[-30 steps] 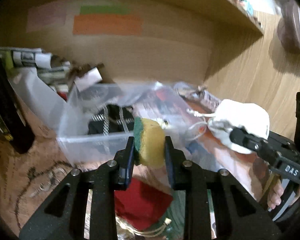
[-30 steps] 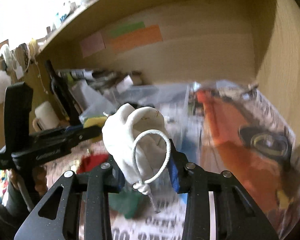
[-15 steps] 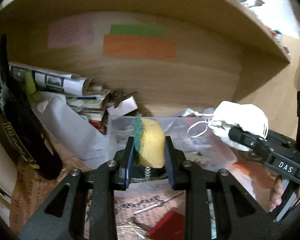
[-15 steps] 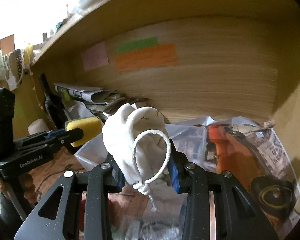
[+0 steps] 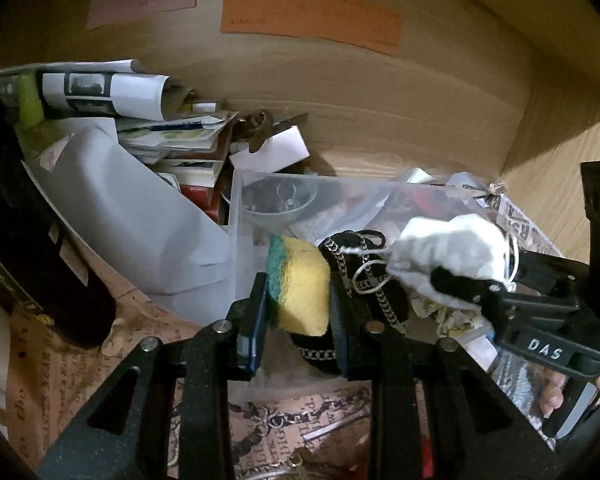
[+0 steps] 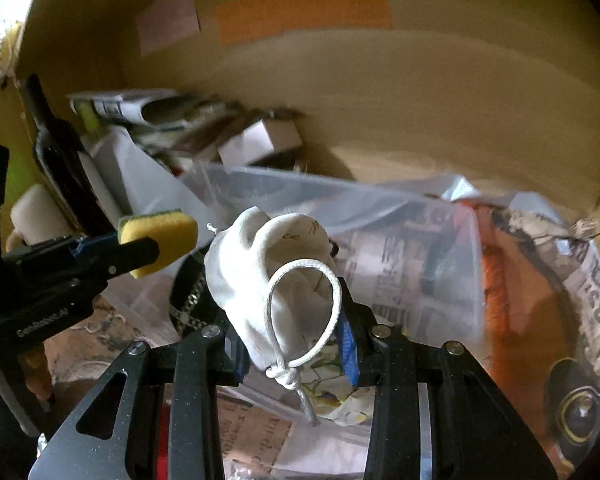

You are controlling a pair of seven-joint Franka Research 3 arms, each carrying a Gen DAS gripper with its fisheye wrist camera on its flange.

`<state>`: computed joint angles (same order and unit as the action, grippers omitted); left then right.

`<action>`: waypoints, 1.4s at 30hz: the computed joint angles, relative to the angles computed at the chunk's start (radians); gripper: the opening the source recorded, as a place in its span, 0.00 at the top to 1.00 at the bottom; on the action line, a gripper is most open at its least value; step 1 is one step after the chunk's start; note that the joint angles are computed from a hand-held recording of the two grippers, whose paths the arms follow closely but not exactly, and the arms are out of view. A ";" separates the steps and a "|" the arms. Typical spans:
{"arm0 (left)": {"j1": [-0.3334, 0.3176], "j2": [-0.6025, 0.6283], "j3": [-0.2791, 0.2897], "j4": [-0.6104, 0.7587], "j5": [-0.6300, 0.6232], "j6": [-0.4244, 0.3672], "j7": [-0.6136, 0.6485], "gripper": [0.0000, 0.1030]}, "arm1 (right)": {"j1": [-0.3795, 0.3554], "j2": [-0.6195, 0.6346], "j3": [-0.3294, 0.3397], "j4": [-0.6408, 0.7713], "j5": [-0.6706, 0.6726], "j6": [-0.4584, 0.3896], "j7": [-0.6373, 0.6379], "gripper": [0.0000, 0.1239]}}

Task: Organize soft objects
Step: 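Carry sponge and drawstring bag into the clear box and open both tools, then grasp the red pouch with gold fabric with left tool while right tool grasps bagged steel wool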

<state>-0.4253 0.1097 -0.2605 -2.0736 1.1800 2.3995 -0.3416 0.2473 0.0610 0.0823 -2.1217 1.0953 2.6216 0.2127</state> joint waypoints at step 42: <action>-0.098 -0.045 -0.086 -0.079 -0.106 0.033 0.032 0.10 | -0.027 -0.264 -0.119 -0.306 0.096 -0.028 -0.193 0.29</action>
